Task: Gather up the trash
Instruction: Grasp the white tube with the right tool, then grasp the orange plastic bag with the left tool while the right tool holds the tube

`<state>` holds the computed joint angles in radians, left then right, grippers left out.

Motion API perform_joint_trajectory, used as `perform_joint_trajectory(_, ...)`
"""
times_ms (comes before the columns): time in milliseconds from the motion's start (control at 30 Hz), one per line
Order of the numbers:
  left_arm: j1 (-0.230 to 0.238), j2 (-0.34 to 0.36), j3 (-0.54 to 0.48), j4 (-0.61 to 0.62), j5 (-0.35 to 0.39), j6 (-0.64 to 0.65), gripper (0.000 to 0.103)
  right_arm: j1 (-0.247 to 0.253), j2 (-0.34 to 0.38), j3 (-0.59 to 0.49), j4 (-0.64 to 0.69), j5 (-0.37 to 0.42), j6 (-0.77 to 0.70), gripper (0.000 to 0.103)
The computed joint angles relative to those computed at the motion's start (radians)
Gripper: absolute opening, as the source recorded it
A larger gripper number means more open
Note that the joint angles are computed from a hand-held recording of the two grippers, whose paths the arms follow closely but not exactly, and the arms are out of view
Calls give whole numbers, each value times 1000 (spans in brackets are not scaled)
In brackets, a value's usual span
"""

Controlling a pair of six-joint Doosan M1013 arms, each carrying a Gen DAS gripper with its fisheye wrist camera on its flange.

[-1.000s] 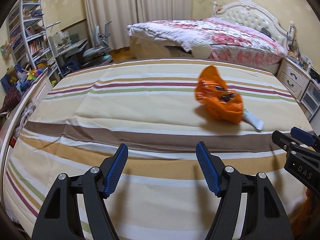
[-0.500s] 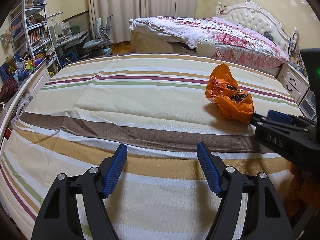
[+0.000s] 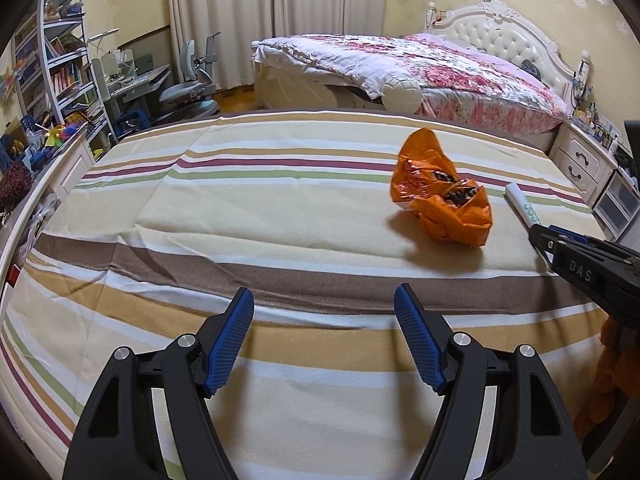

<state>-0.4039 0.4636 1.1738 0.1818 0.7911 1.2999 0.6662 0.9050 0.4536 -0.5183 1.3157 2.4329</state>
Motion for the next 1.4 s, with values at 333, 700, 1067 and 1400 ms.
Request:
perform_joint_trajectory(333, -36, 26, -38, -23, -15, 57, 71, -8, -88, 164, -42, -29, 83, 21)
perform_joint_trajectory(700, -70, 68, -102, -14, 5, 80, 71, -14, -114, 212, -38, -62, 112, 22)
perform_joint_trajectory(1067, -64, 128, -199, -22, 73, 30, 72, -18, -120, 224, -27, -82, 114, 23)
perform_joint_trajectory(1400, -59, 116, -179, -37, 57, 20, 60, -18, -116, 218, -29, -78, 112, 23)
